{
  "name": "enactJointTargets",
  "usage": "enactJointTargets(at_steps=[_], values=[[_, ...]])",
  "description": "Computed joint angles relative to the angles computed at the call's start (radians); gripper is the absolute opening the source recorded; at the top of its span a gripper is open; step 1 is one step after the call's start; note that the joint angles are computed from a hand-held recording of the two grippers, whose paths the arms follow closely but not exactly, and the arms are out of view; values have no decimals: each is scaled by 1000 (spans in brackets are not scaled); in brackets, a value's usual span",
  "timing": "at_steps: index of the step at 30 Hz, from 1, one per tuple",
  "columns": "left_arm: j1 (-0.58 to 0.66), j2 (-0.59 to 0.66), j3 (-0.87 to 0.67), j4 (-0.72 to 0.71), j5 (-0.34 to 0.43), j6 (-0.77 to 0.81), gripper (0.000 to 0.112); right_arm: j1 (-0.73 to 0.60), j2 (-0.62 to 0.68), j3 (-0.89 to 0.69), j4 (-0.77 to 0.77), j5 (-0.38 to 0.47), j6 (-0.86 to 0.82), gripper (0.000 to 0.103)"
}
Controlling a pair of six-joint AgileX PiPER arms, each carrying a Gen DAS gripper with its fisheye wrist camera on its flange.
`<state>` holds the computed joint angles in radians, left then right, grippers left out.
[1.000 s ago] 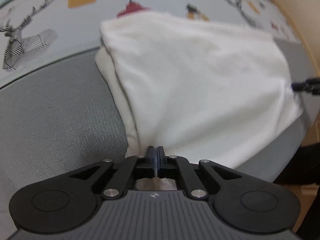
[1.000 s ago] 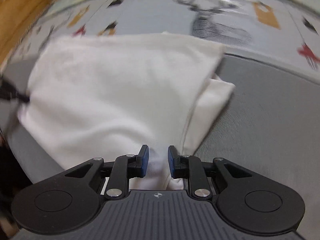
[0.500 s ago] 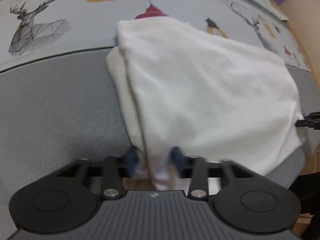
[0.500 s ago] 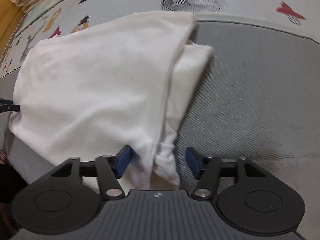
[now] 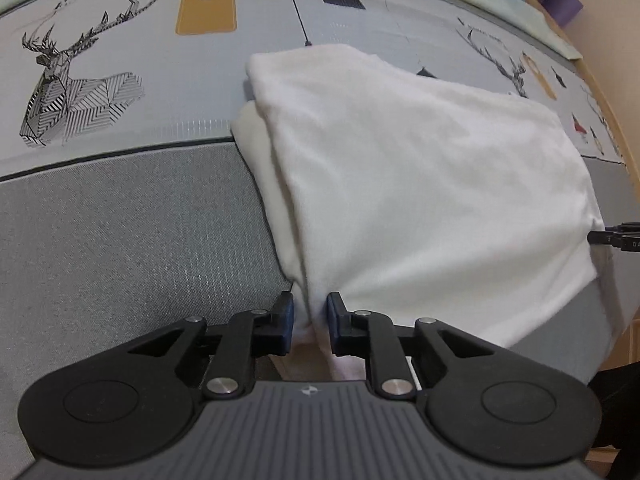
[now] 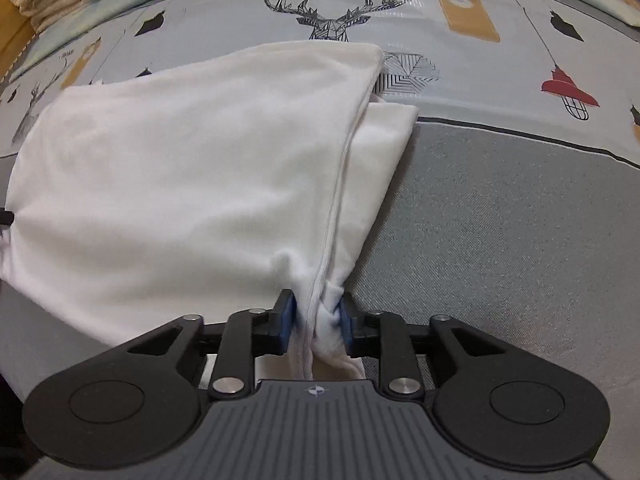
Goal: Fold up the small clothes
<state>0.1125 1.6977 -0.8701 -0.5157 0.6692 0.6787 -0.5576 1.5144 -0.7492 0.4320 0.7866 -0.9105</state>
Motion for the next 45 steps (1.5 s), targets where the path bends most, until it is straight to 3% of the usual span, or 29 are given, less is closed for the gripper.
enactJointTargets(at_steps=[3,5,7,15,21,23,25,32,35,39,42,44,45], values=[[28,-30,5,-51,31,91,20,-55,-1,-22,34,55,-36,32],[-24,-11,16,73,13,41,20,-77,9,-16,22,87,-87,32],[-84,-16,62,165,-54,12,17,-49,4,8,-54,48,-80,33],[-146,-90,119,211,-111,-60,18,-92,-40,23,-64,76,-101,33],[-163,-142,149,208,-97,-55,20,-94,-54,42,-91,61,-96,33],[-179,-130,154,287,-96,-119,20,-99,-64,46,-98,66,-93,33],[-210,-122,180,419,-130,-227,33,-101,-75,50,-108,64,-87,34],[-144,-297,194,258,-81,-141,33,-152,-191,58,-88,81,-80,34],[-131,-425,172,287,-34,-261,36,-227,-276,49,7,115,-97,36],[-208,-638,171,438,-21,-542,77,-312,-443,84,198,182,-255,36],[-274,-752,208,511,-57,-648,81,-315,-564,119,289,251,-312,36],[-280,-799,270,483,-113,-643,81,-226,-647,146,289,233,-258,36],[-272,-789,278,441,-106,-617,81,-166,-689,163,283,213,-218,35]])
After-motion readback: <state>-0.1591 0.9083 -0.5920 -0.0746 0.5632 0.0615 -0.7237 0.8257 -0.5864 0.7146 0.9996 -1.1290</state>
